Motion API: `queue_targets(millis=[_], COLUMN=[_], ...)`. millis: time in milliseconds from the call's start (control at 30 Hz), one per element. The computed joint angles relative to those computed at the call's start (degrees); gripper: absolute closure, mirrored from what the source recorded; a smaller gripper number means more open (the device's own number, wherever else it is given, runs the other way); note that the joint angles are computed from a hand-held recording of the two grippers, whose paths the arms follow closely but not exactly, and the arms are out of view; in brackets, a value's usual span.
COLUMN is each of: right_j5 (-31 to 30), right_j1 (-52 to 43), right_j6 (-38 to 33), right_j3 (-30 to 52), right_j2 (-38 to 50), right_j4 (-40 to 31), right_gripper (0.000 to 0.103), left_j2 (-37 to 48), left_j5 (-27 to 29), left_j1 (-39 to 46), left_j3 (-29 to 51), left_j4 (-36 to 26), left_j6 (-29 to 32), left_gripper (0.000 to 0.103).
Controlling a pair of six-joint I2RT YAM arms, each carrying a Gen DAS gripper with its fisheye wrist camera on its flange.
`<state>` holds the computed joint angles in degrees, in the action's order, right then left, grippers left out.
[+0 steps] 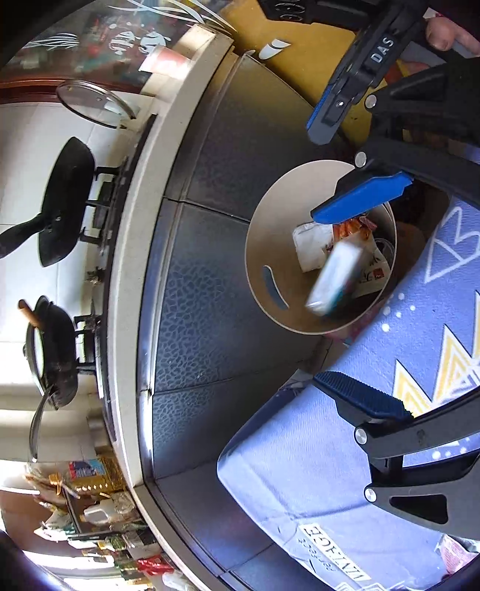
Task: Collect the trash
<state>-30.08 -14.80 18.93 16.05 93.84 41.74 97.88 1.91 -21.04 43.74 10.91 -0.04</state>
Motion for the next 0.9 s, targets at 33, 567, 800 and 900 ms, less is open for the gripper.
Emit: queue_targets(millis=[33, 567, 800, 900], right_j5=[0.2, 37.2, 59.8, 65.1], right_j1=[0.6, 40.3, 63.7, 71.0], right_j6=[0.8, 17.8, 32.1, 36.5], right_j3=[-1.7, -13.6, -10.0, -8.3], right_j2=[-2.6, -60.9, -54.0, -48.8], right_j4=[0.0, -34.8, -39.2, -39.4], right_gripper=[0.072, 0.052, 0.029, 0.022], left_j2=[-1.2, -39.9, -60.2, -66.5], left_j5=[0.0, 7.6, 18.2, 24.7], left_j1=[0.2, 16.1, 33.1, 43.2], left_j3=[-1.0, -23.4, -29.2, -30.9], left_j4=[0.4, -6.3, -20.9, -27.0], left_j6=[0.0, 3.6, 9.4, 14.4], left_gripper=[0.021, 0.02, 0.019, 0.017])
